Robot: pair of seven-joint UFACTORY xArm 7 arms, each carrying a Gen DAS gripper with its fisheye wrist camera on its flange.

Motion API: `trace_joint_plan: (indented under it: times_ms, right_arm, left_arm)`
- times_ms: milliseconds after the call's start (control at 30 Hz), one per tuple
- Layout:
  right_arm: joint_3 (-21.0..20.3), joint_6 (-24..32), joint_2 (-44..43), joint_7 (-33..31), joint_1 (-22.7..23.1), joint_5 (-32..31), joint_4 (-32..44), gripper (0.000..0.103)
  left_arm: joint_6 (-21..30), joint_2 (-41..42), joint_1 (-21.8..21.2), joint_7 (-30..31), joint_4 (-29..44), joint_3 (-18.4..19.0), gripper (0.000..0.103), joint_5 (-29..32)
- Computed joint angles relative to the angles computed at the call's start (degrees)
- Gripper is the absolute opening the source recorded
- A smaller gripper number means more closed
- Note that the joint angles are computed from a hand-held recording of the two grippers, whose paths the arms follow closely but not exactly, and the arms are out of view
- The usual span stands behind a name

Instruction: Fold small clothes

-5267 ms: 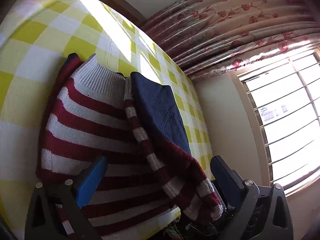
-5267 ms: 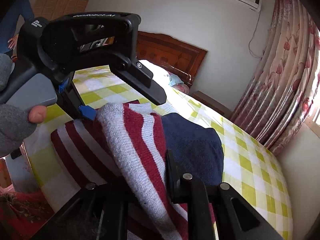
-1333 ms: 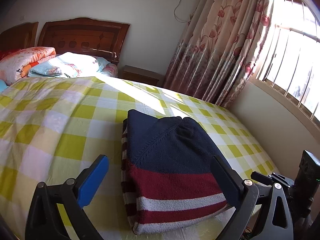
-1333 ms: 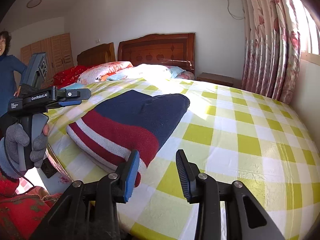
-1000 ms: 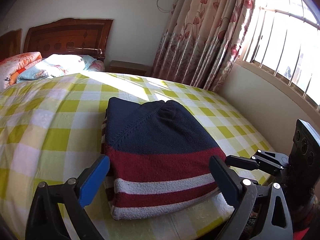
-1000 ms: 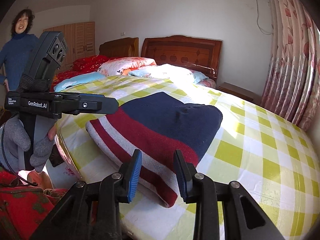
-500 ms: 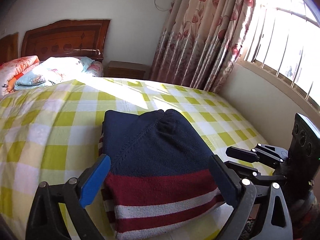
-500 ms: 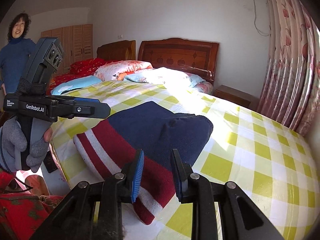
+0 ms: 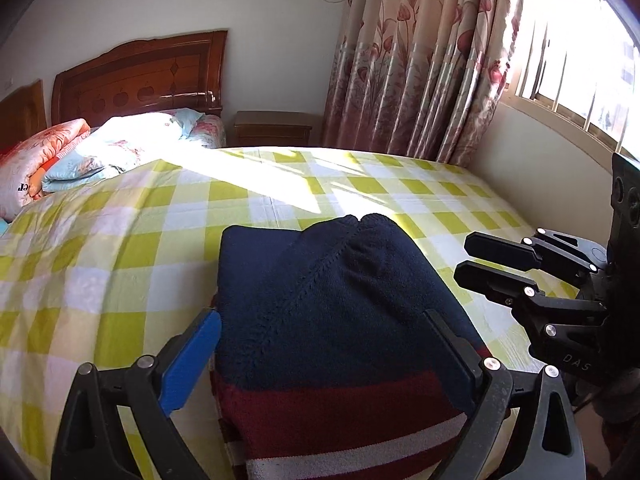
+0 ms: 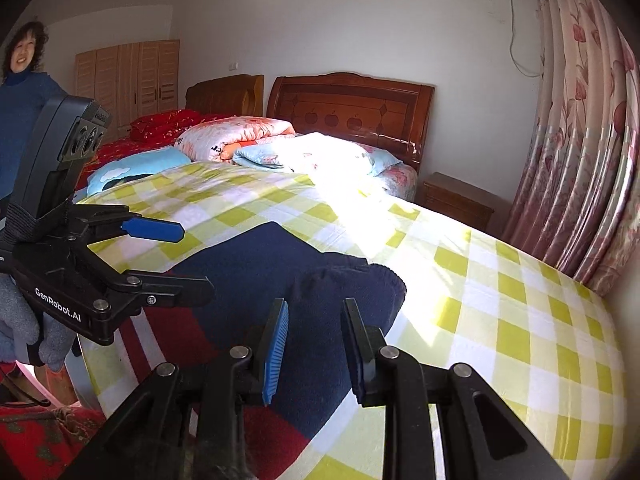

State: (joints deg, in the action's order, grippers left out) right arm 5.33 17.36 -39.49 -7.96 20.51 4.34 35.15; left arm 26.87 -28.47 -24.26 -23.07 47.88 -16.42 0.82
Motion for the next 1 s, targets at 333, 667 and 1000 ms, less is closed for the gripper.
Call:
trace_joint_plan:
  times_ms: [333, 667, 1000]
  right_arm:
    - [-2.64, 3.38, 9.25, -4.86, 1.39, 3.15, 4.08, 0.027]
    - [-2.23, 6.23, 21.38, -5.61, -2.26, 4.59, 13.79, 0.029]
    - [-1.67, 6.88, 25.17, -4.17, -5.0, 8.38, 17.99, 0.029]
  left_arm:
    - [0.09, 0.6, -0.44, -0.63, -1.91, 0.82, 0.103, -0.16]
    - [2.03, 7.36, 0.08, -0.52, 2.33, -1.98, 0.103, 4.19]
    - [2.49, 6.97, -0.34, -1.37, 2.51, -0.88, 0.103, 2.82]
